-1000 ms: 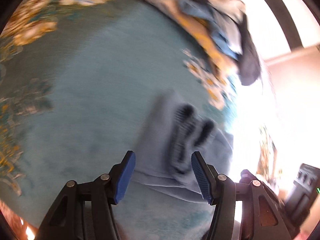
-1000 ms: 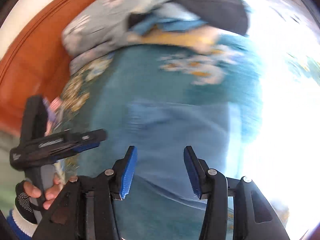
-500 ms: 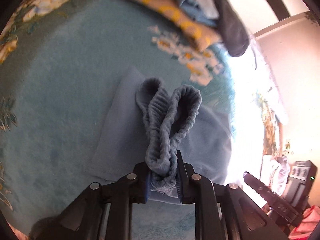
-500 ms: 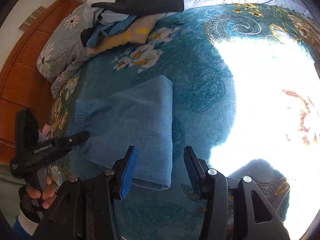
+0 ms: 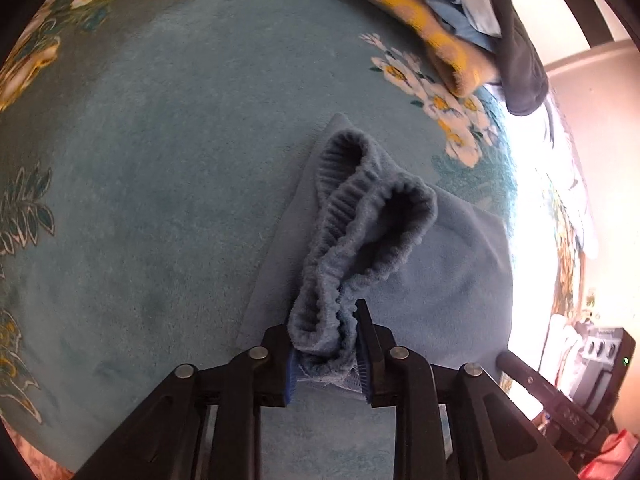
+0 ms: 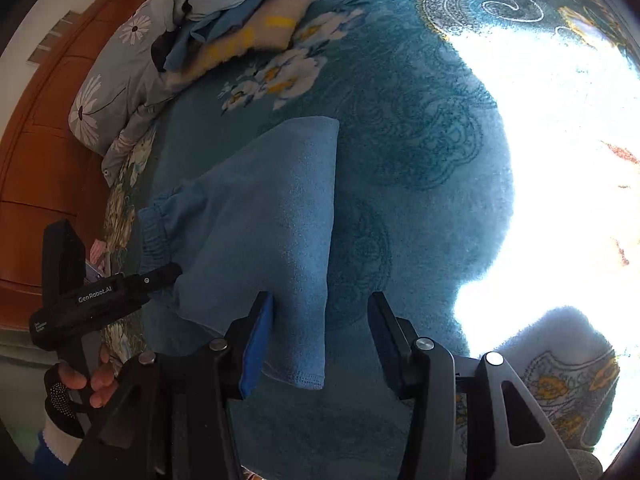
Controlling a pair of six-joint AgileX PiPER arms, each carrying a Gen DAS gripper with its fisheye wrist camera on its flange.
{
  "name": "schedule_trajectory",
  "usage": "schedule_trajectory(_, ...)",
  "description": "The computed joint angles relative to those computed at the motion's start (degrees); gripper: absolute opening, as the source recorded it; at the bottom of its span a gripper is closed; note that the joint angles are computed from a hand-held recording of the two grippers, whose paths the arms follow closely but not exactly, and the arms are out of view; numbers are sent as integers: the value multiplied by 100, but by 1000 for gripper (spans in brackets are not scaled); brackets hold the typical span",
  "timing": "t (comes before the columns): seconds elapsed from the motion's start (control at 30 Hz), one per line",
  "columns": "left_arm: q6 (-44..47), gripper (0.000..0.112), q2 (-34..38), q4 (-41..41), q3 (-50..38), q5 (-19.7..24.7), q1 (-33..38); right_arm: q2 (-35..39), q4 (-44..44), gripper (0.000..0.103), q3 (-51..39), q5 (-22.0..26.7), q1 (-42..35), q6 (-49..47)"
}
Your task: Fold clothes
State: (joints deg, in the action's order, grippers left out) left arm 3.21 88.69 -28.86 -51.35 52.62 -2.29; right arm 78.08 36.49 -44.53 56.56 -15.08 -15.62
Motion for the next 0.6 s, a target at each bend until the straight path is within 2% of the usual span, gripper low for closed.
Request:
schedule_trajectory(0.1, -214, 43, -279, 397, -281, 159, -73, -124, -10, 50, -156, -22, 90, 60)
schedule_trajectory(0.2, -331, 44, -541, 831, -574, 197, -292, -108, -55, 50, -420, -80, 297, 107)
schedule_trajectory(0.33, 561, 44, -392, 71, -896, 236, -496, 129, 2, 50, -743, -186, 655, 83)
schedule_trajectory(0.43, 662, 44, -154, 290, -928, 121, -779, 295, 95, 50, -847, -218, 796, -9)
schedule_trajectory(0.5, 692, 44, -10, 340, -822, 51, -704, 370, 28, 50, -836, -242, 830, 10)
schedule_trajectory(0.6, 1119, 44, 155, -106, -543, 37, -205, 502, 104, 50, -719, -266, 758, -125)
